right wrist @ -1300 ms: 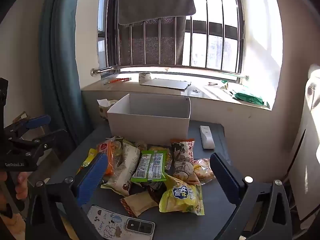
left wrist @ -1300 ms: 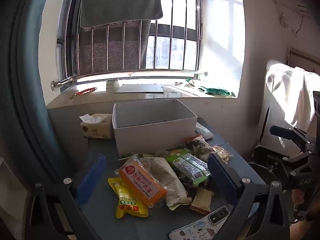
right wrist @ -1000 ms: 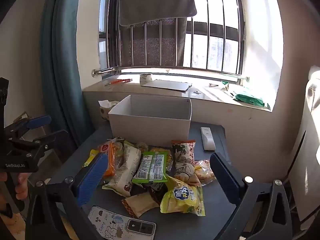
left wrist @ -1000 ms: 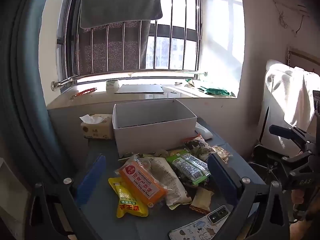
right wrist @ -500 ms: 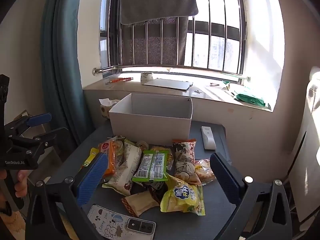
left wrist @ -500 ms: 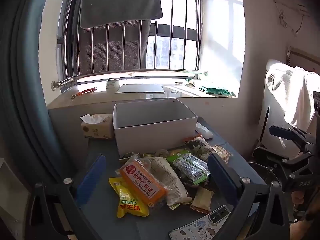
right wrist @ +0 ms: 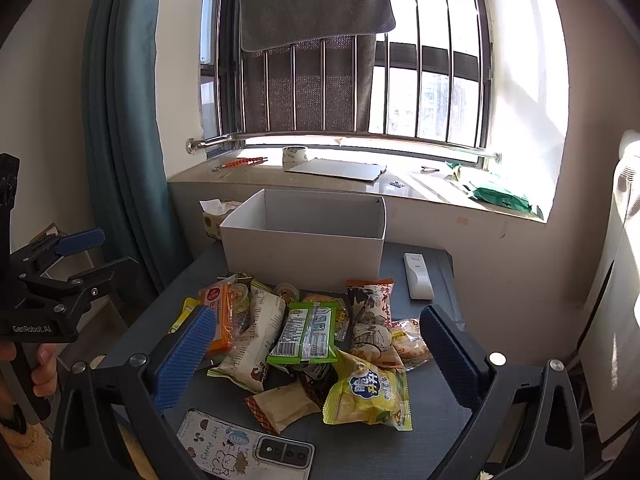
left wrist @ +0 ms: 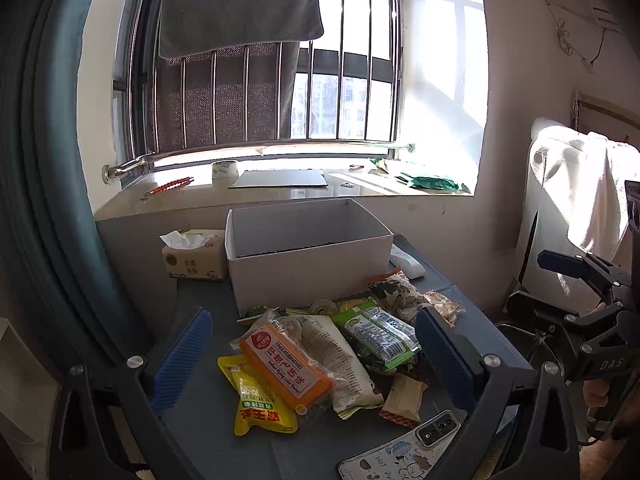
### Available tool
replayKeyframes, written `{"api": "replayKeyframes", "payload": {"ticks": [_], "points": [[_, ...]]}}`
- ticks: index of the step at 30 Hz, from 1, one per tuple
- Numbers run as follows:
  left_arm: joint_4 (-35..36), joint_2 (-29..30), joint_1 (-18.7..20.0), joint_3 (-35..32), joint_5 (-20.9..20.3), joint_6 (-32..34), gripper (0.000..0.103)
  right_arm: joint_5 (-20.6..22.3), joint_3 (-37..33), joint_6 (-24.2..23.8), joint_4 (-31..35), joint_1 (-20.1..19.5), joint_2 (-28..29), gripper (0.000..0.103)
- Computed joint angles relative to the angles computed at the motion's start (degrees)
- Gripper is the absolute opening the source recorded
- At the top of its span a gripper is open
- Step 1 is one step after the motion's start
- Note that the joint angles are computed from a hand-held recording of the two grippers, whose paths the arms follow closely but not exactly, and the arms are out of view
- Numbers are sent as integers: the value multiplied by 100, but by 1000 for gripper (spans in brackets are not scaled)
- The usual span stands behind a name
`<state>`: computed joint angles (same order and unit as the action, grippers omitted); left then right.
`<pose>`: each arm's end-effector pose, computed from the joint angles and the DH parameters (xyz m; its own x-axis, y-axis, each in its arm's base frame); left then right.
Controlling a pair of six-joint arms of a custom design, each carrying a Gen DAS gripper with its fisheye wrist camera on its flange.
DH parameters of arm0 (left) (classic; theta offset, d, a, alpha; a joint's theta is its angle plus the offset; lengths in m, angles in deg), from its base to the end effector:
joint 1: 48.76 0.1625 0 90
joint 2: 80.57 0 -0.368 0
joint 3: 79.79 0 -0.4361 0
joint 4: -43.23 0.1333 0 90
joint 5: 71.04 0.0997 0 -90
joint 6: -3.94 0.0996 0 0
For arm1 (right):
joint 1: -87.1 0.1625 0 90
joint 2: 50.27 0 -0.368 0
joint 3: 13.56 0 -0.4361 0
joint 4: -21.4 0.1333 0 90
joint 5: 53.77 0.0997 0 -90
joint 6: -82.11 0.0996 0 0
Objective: Organize snacks
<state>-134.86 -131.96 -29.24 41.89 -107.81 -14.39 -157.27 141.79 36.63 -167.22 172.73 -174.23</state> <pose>-0.3905 -0.3645 0.0132 -0.6912 0.3579 -0.6279 0.7164 0.4537 -0.5300 0.0873 -0.3021 0.2950 -0.6893 -0.0727 0.7208 -0.6589 0.4764 -0.5821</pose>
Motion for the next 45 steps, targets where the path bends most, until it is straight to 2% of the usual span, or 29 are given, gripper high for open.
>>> {"api": "replayKeyframes", "payload": {"ticks": [45], "points": [[79,-66,1,28,-61,-31,103,8,-1,37,151,-8,-84,103]]}}
